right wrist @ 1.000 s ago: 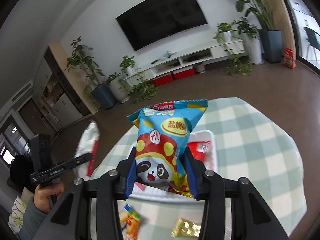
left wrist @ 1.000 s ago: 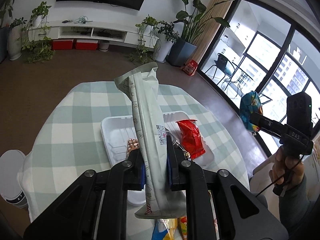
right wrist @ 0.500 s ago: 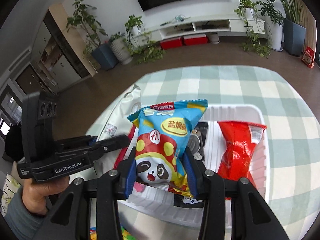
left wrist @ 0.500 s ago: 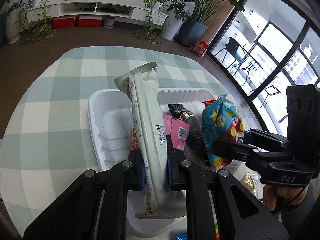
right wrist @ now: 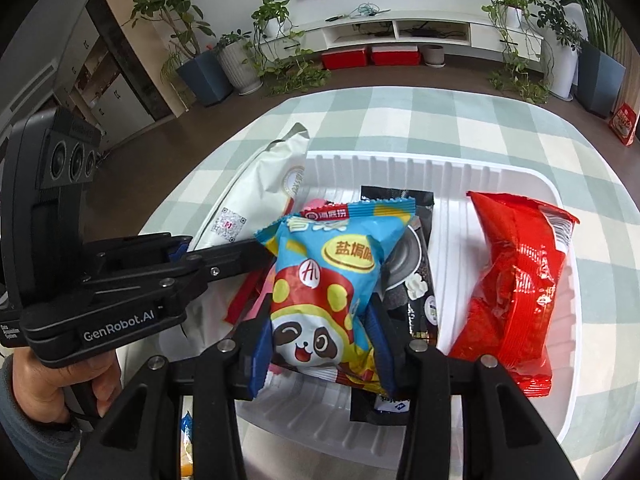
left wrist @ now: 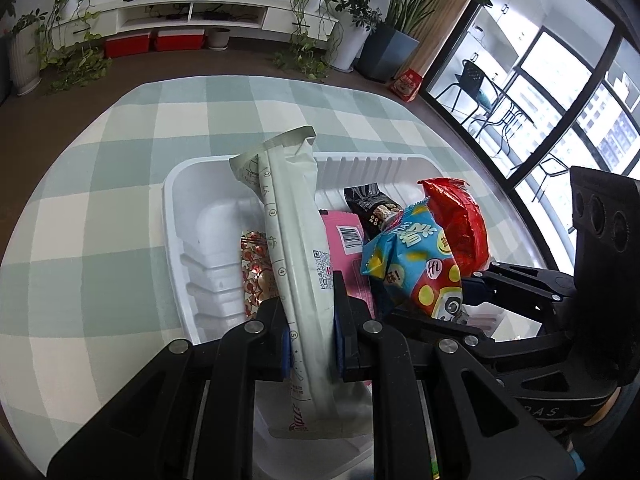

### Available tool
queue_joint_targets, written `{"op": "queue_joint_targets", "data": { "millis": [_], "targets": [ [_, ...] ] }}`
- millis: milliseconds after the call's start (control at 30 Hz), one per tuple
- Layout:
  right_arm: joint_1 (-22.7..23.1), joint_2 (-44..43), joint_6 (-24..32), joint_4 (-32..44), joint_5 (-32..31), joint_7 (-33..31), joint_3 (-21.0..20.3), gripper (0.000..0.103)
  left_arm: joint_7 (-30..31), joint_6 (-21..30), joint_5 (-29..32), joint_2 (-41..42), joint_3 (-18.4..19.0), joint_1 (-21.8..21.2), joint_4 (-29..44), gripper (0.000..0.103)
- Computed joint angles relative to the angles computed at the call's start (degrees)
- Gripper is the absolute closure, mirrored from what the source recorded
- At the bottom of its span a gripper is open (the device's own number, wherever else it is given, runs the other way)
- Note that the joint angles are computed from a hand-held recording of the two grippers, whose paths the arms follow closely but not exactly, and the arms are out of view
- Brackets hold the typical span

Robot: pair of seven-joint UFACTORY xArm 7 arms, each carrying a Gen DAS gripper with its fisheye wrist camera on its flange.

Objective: Organize snacks
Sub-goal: 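Lower both packets into the tray and open both grippers, then withdraw both grippers from the tray toward the remaining snacks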

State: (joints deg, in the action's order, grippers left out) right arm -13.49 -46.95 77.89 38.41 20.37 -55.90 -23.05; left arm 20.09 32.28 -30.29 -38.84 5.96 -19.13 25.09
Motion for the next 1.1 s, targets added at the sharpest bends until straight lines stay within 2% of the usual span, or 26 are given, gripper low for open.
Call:
{"op": "queue_joint_targets", "data": {
  "millis": [433,500,1033,1100],
  "targets": [
    [0.0,-1.4,-1.4,-1.1,-1.7,0.3,1.3,0.055,-2.6,-0.3,2.7,-0.9,-1.1,1.1,-0.7,0.088],
    [0.0,-1.6,-1.4,-1.1,-1.8,0.6,1.3,0.051,-3.1,-0.3,3.2,-0.9,-1.3,1.3,-0.7,0.088],
    [0.0,-2.5,-1.4,-1.2,-2.6,0.7,0.8,0.044,-4.9,-0.9,5.0,-1.8,-1.3,1.4,-1.5,0.081],
    [0.0,-2.7,-1.2,-1.1,-2.5,0.8,0.6,0.039,-5.2,-0.8,5.0,-2.2,-1.1,1.4,-1.6,0.081]
  ]
}}
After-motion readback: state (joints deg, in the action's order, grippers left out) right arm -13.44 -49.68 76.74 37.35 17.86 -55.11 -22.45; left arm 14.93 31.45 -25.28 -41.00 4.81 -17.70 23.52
